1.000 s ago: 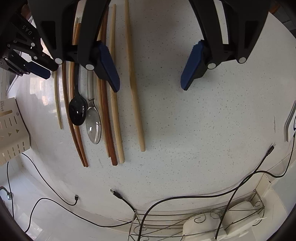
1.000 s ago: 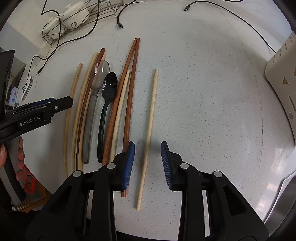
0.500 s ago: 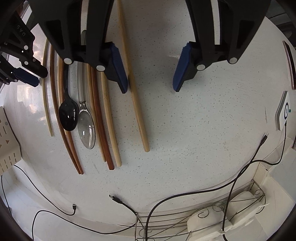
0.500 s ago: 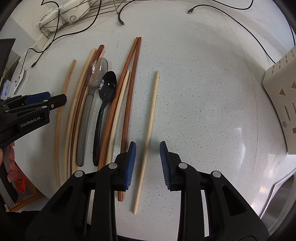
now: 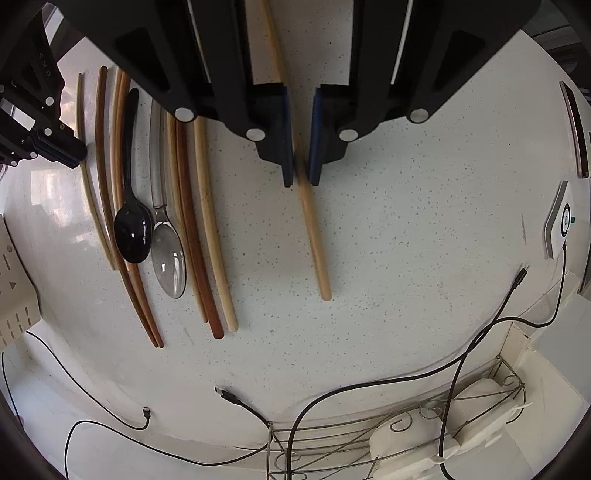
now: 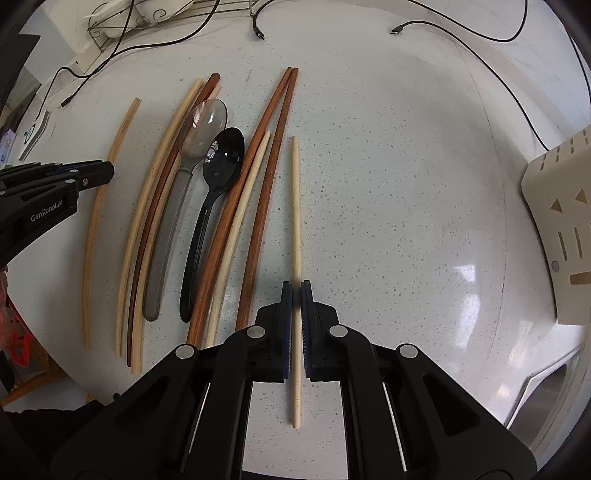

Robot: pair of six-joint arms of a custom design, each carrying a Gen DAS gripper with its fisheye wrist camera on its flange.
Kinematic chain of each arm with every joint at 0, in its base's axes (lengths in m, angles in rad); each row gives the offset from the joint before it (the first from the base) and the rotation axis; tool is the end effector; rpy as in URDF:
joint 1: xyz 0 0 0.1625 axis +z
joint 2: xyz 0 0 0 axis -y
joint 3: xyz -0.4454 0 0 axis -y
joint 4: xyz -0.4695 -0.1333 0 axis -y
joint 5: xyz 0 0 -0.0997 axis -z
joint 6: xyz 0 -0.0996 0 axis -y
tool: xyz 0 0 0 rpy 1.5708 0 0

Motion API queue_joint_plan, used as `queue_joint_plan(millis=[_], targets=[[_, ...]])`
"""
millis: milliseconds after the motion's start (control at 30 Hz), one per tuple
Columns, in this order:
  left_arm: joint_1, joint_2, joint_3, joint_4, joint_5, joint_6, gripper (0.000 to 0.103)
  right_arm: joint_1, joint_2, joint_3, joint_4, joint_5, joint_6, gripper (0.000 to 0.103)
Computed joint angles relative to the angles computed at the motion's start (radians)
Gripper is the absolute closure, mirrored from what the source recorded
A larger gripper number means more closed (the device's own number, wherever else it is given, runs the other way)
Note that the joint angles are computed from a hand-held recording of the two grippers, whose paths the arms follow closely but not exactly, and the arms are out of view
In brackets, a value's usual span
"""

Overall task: Organize utensils
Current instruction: 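Close the left gripper on a pale bamboo chopstick, then lift the bamboo chopstick with the left gripper and lower it into the cream holder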

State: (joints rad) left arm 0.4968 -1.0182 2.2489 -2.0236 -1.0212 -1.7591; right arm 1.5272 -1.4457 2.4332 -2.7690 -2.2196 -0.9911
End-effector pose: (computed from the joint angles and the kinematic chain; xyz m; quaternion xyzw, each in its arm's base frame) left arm -0.2649 -0.3544 -0.0315 -0.2022 0.8734 -0.1920 0.3992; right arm 0.0544 -0.4310 0.1558 0.4002 -0.8541 -0.0701 0.3248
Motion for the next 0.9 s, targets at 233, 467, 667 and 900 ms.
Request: queue_joint_plan(millis=[233, 467, 667, 900], targets=[[-0.003, -0.022, 0.021, -0.040, 0.006, 0.016, 0.097, -0.006, -0.013, -0.015, 0.060, 0.016, 0.034, 0.099], [-0.035, -0.058, 0.019, -0.008, 0.036, -0.007, 0.097, -0.022, -0.060, -0.038, 0.122, 0.060, 0.045, 0.099], [-0.079, -0.094, 0.023, 0.018, 0.084, -0.027, 0.097, -0.034, -0.117, -0.062, 0.171, 0.117, 0.075, 0.099], [-0.113, -0.091, -0.020, 0.095, 0.163, -0.028, 0.097, -0.046, -0.153, -0.087, 0.179, 0.168, 0.108, 0.099]])
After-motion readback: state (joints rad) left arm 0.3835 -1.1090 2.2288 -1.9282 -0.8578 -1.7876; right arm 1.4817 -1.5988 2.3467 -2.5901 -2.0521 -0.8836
